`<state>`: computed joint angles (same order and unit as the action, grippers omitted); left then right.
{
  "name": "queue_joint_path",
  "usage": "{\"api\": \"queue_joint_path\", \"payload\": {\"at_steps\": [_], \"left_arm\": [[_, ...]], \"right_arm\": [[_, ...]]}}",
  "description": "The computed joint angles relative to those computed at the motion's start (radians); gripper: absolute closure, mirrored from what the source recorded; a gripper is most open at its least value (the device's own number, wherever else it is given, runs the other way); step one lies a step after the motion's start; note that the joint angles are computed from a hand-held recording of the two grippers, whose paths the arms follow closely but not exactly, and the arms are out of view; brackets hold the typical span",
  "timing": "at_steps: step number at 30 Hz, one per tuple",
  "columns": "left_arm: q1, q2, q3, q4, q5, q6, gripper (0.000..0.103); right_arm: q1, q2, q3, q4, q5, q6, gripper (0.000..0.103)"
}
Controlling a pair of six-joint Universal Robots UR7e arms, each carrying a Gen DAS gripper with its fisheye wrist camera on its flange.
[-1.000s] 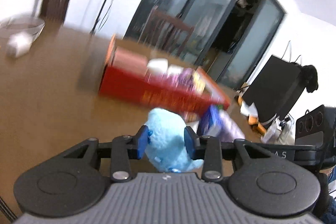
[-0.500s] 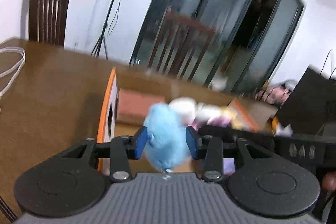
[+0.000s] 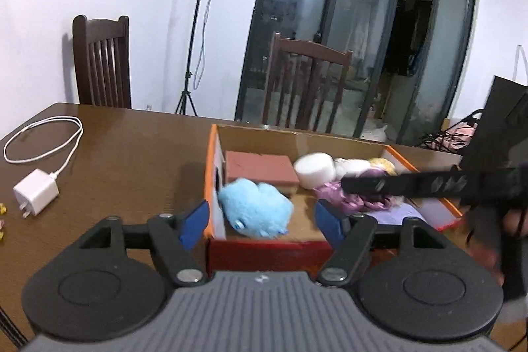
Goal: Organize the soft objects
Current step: 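Carry the blue plush into the box and release it, then grasp the lavender fuzzy sock with the right tool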
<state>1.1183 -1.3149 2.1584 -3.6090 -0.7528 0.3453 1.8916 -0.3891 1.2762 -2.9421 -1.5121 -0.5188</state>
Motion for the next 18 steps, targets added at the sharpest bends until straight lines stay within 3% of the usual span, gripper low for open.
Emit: {"api": "queue_joint_path", "payload": {"at_steps": [2, 10, 15, 18], "left_arm": [[-0.028, -0.02, 0.042, -0.011, 0.018, -0.013, 0.025], [-0.211, -0.073, 0.25, -0.116, 0.13, -0.029, 0.012], [-0.3, -0.053, 0.386, -0.123, 0.235, -0.267, 0.011], [-0.329, -0.065, 0.455, -0.007, 0.259, -0.46, 0.011]], "right_arm": [[-0.002, -0.05, 0.071, -0.055, -0.002, -0.021, 0.051], [-0.033, -0.271, 0.455, -0.366, -0.052, -0.126, 0.043], [-0.075, -0.372, 0.673, -0.471, -0.053, -0.172, 0.04], [-0.107, -0.415, 0.789, -0.509, -0.046, -0.172, 0.04]]}}
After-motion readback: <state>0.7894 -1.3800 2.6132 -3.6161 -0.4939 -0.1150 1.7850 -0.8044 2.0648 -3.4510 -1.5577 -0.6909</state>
